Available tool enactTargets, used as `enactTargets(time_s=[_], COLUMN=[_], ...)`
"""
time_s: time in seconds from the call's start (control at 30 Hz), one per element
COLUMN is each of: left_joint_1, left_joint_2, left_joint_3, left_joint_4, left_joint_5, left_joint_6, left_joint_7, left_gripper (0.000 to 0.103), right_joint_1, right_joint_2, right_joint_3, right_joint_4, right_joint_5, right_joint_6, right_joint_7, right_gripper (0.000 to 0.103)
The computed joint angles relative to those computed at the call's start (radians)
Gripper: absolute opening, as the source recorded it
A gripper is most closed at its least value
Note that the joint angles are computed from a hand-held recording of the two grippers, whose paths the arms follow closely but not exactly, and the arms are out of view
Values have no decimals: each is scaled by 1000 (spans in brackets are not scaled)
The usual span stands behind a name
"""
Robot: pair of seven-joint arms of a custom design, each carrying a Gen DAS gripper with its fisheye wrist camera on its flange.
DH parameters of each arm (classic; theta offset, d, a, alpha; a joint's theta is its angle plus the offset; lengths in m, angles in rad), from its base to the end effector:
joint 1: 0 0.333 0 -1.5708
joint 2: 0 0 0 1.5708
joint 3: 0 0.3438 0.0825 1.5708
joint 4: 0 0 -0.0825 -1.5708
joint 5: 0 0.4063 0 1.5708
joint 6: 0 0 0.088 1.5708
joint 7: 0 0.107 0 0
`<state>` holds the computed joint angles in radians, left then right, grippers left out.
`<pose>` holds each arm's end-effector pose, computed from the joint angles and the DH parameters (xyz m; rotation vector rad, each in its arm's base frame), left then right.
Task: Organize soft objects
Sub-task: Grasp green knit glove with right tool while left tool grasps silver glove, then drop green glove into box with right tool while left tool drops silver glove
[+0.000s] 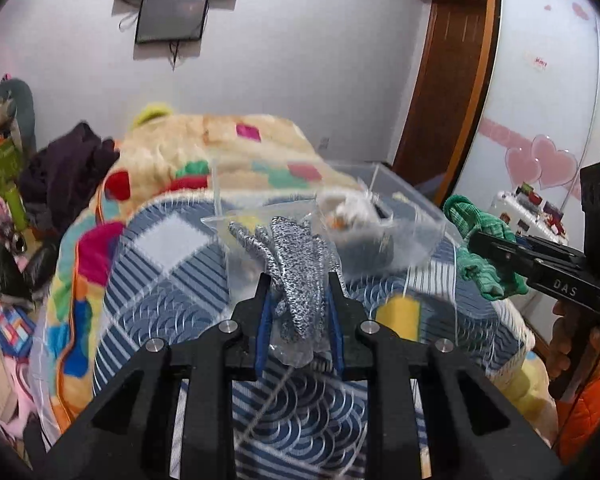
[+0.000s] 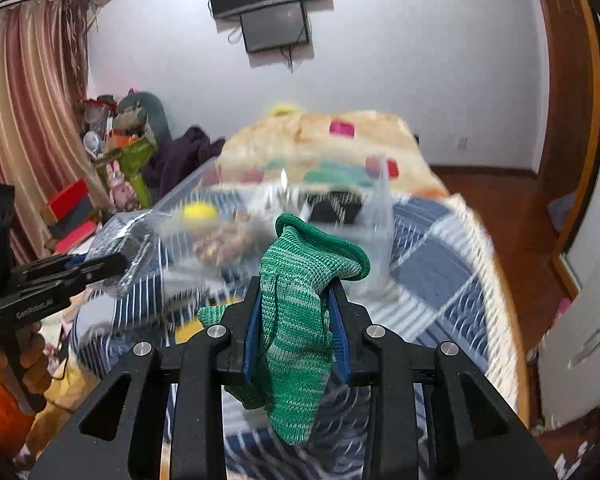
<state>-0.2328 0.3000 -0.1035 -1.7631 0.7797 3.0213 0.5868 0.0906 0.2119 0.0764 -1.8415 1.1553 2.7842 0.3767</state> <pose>0.6514 -0.2740 0.5118 -1.6351 1.7387 -1.0930 0.6735 0.0680 0.4913 -1.8225 1.2250 -0.4660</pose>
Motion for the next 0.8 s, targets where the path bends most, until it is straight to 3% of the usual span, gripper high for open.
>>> enactTargets(time_s=[0.23, 0.4, 0.5, 0.7, 0.8], left_joint_1=[-41, 0, -19, 21, 24], left_joint_2=[70, 156, 202, 311, 366], left_joint_3=[52, -8, 4, -75, -92], left_joint_4=[144, 261, 328, 459, 534], left_joint_5=[80, -33, -52, -198, -268], left_joint_6=[-8, -50, -85, -167, -216], left_joint_7=[-51, 64, 97, 277, 355], left_gripper=[24, 24, 24, 24, 24], right_joint_1=[2, 2, 12, 29, 59], right_joint_2=[38, 91, 129, 197, 242], right_joint_3=[19, 33, 29, 15, -26], right_joint_4=[93, 172, 215, 288, 333], right_joint_5=[47, 25, -47, -225, -362], right_joint_6=[70, 109, 126, 119, 97], right_joint_7=[-64, -61, 2, 161, 282], right_gripper=[28, 28, 28, 28, 28])
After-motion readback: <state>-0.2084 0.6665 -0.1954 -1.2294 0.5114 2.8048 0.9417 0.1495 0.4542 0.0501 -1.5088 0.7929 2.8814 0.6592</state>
